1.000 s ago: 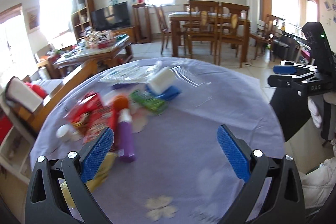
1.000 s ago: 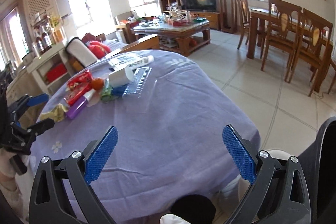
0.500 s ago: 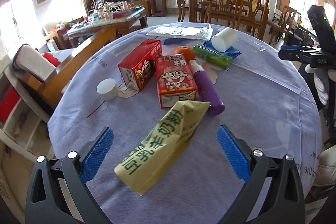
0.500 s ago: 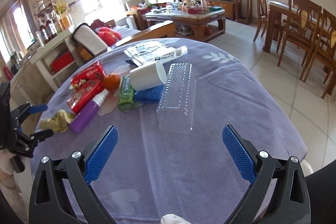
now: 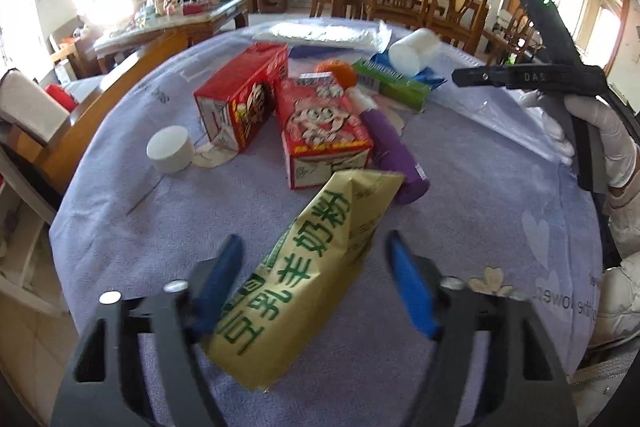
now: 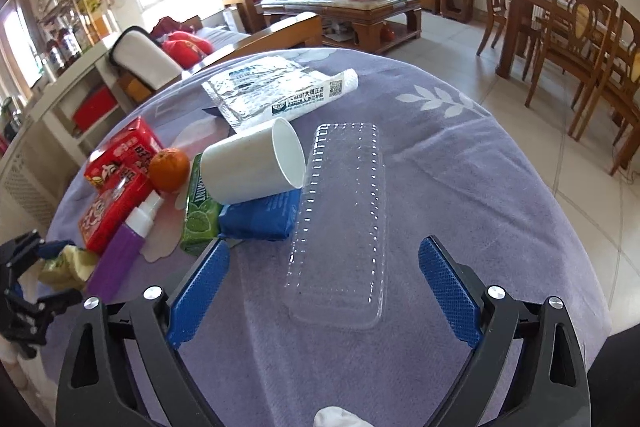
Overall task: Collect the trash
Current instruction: 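Grasp the yellow-green soy milk wrapper with the left tool while the right tool grasps the clear plastic tray, then carry the soy milk wrapper and clear tray over the black bin with both tools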
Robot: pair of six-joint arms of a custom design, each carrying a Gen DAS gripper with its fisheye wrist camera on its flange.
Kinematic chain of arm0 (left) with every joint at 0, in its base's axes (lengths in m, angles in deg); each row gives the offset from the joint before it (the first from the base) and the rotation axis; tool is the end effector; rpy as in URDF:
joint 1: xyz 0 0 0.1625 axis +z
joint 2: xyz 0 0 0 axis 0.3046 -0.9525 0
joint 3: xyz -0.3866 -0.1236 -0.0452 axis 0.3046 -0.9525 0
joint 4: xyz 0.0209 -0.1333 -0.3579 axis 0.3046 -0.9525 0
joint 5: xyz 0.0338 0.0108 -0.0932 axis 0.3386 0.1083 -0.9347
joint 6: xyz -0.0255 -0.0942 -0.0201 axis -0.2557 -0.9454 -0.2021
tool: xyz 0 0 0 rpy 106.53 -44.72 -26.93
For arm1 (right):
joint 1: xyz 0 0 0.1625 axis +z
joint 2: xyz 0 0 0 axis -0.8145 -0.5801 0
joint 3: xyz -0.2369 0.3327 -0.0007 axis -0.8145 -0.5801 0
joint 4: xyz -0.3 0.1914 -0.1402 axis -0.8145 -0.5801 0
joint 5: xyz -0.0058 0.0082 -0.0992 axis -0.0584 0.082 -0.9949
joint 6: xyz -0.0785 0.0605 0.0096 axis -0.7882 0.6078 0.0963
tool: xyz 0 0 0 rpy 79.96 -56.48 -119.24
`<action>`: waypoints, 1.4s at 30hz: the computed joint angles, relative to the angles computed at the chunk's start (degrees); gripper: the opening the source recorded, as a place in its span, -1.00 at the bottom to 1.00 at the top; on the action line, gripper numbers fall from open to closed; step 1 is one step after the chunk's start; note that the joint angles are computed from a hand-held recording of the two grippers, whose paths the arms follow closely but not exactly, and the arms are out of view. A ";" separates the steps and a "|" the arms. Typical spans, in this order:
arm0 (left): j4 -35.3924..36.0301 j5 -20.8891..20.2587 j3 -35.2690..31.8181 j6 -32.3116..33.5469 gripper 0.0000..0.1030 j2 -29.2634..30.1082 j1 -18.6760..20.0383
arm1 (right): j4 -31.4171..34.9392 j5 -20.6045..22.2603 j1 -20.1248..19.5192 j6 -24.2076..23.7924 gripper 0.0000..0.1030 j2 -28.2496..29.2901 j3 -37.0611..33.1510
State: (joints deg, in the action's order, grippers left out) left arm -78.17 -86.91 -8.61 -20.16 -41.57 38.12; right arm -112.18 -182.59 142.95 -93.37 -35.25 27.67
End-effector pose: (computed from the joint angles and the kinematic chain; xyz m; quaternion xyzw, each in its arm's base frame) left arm -0.2549 -0.7220 0.1396 0.2934 0.8894 -0.2118 0.2796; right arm 0.0775 -0.8177 0.2837 0.2190 -0.9142 0.2357 0.2465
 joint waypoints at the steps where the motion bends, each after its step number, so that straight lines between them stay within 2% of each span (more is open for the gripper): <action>1: -0.66 -0.46 0.21 0.28 0.10 -0.13 0.01 | 1.32 -0.11 -0.01 0.30 0.67 0.54 -1.17; 3: -0.93 -0.28 0.33 0.41 -0.06 -0.15 -0.07 | 2.75 -0.37 -0.02 0.68 0.52 1.42 -2.93; 5: -2.16 -0.25 0.80 0.27 -0.45 -0.22 -0.05 | 4.01 -0.31 -0.08 0.97 0.35 2.03 -4.25; 9: -3.82 -0.64 1.37 0.27 -0.47 -0.53 0.10 | 4.68 -0.58 -0.12 0.43 0.02 2.61 -5.26; 14: -7.40 -0.11 3.42 1.12 -0.48 -1.33 -0.46 | 4.31 0.59 -0.49 0.17 -0.20 2.13 -5.02; 20: -11.34 -0.35 5.31 2.01 -0.48 -2.39 -2.02 | 3.51 2.94 -1.41 1.47 -0.23 -0.80 -1.90; 27: -12.93 -4.10 4.61 2.76 -0.47 -1.28 -3.98 | -0.45 7.19 -2.80 0.66 -0.23 -9.09 8.47; 35: -11.29 -9.08 -2.37 5.22 -0.47 5.33 -6.47 | -3.90 11.20 -5.58 -1.71 -0.22 -19.18 18.92; 42: -7.70 -13.79 -12.95 7.63 -0.47 13.41 -8.61 | -5.93 13.63 -8.75 -3.55 -0.22 -26.68 24.37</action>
